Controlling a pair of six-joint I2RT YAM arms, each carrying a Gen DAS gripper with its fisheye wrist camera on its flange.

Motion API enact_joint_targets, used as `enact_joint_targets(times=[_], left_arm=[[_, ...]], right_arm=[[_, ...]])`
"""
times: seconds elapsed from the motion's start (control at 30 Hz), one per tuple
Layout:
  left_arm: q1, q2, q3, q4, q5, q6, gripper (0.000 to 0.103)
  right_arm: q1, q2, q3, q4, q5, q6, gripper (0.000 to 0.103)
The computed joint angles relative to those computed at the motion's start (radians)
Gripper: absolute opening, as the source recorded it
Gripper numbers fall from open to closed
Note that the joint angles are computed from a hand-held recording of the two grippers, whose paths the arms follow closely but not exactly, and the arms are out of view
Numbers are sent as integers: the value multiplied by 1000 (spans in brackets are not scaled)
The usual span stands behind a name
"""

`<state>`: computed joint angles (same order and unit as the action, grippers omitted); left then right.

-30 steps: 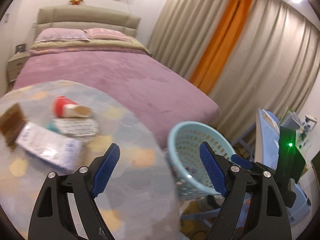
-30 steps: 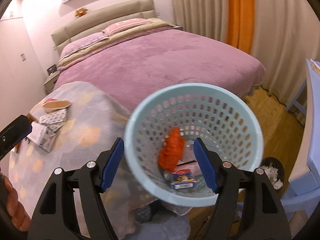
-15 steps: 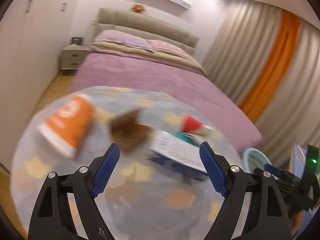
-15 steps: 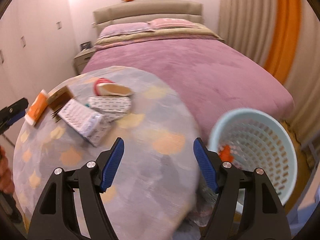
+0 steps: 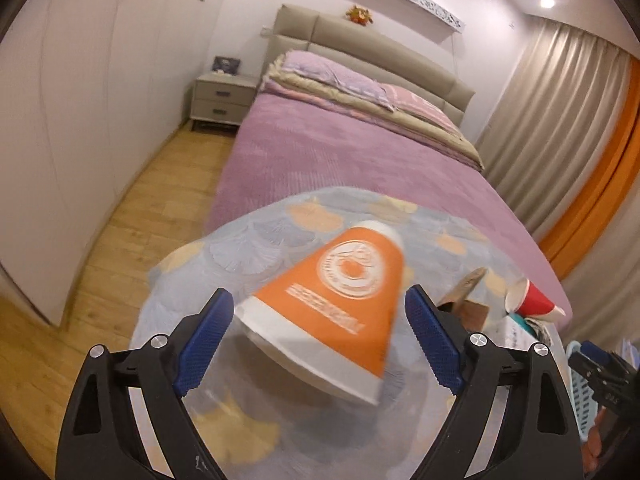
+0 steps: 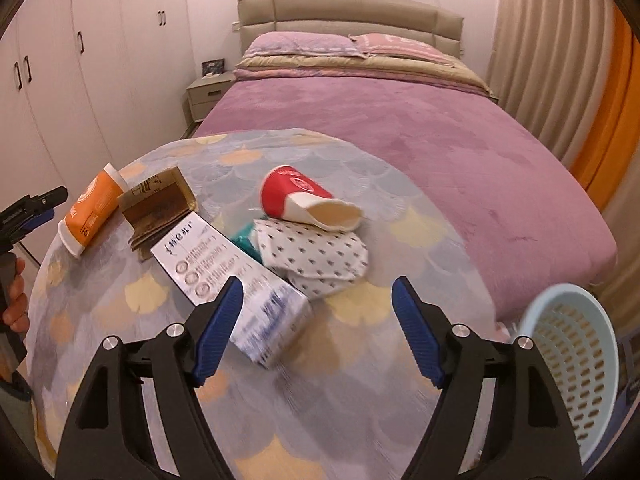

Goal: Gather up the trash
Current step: 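Move both tools back to the table toward the orange paper cup, then grasp the orange paper cup with the left gripper while the right gripper grasps the white milk carton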

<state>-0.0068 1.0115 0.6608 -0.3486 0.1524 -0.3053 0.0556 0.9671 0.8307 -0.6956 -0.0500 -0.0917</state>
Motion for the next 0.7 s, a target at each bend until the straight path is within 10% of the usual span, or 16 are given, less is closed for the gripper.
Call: enact_joint_targets(times=[0.33,0.7], left_arm=[[56,121,-8,58,138,72,88],[-58,101,-30,65,78,34,79]], right_arm=[[66,152,21,110,-32,-37,73],[34,248,40,130,-170,-77,79]])
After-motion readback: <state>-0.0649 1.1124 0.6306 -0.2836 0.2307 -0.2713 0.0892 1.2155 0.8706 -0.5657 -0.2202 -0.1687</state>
